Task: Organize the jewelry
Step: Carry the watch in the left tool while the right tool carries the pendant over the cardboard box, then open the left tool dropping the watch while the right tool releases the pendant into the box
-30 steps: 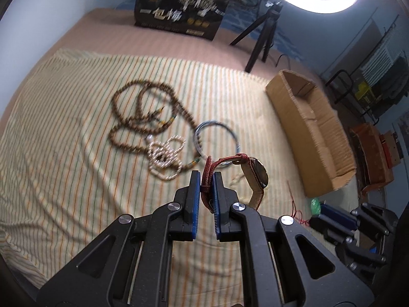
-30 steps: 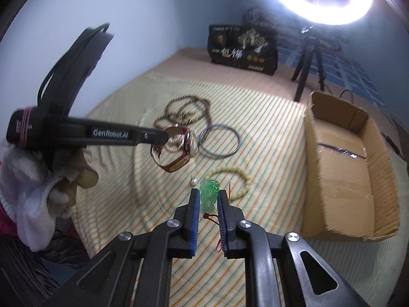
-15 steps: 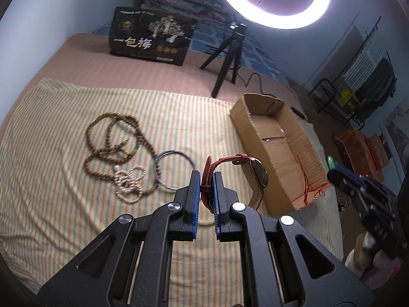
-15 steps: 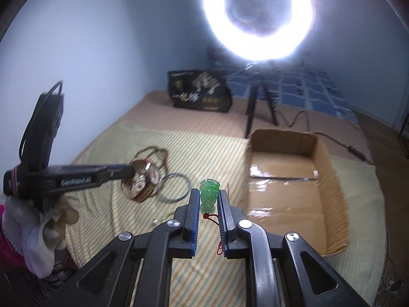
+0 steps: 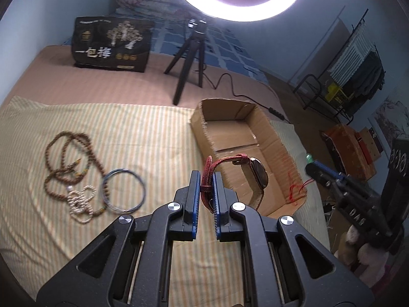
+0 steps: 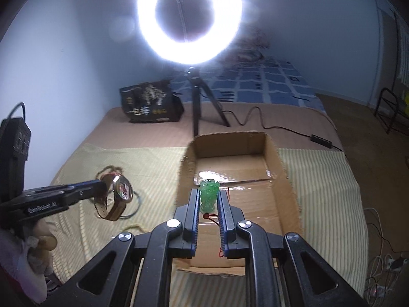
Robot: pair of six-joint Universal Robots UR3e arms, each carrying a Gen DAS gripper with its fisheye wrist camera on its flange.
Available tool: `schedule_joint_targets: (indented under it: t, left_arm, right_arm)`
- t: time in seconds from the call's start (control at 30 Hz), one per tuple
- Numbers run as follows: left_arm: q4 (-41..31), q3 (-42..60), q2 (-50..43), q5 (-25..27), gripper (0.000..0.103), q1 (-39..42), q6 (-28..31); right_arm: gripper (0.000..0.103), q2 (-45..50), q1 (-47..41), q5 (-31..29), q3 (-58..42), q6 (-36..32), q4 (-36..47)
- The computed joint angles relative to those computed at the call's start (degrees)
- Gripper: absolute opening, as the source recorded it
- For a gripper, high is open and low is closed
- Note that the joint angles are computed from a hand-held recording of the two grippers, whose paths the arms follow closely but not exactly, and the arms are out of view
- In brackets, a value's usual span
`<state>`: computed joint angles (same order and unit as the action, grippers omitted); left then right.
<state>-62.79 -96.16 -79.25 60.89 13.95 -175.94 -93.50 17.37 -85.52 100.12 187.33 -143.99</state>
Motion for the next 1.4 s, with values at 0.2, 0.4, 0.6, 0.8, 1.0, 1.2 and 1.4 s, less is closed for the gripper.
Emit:
schedule_joint_targets:
  t: [0.2,0.4,0.6,0.8,1.0,1.2,1.4]
  left_arm:
    - [6.8,4.4,-8.3,3.1,0.007,-7.2,-5.9]
    - [10.6,8.2,-16.3,7.5,0.007,-12.7,-8.9]
    - [11.3,11.5,-22.5,9.2,0.007,-15.9,-10.6]
    - [11.7,13.6,-25.6,10.9,0.007,-17.6,-11.8]
    - [11.8,14.3,-26.4,11.5,0.008,-18.4,-11.8]
    - [12.4,14.0,-25.8,11.8,0.018,-18.2,-12.1]
    - [12.3,13.1,-24.4,11.7,0.033,-17.8,-11.6]
  right_arm:
    - [0.012,-0.6,-3.6,0.6,2.3,-1.6,0.9]
    - [0.012,-0.6,-6.4,1.3,4.3,-2.7,1.3]
    - [0.012,1.4,-7.5,1.7,4.2,-2.7,1.5]
    - [0.012,3.2,-7.2,0.9,3.9,-2.5,1.8]
    - [0.012,3.5,-7.4,0.8,4.4,-2.7,1.8]
    - [0.015,3.3,-6.9,0.2,4.8,-3.0,1.8]
    - [0.072,2.9,-4.4,-3.6,4.8,-2.8,0.1]
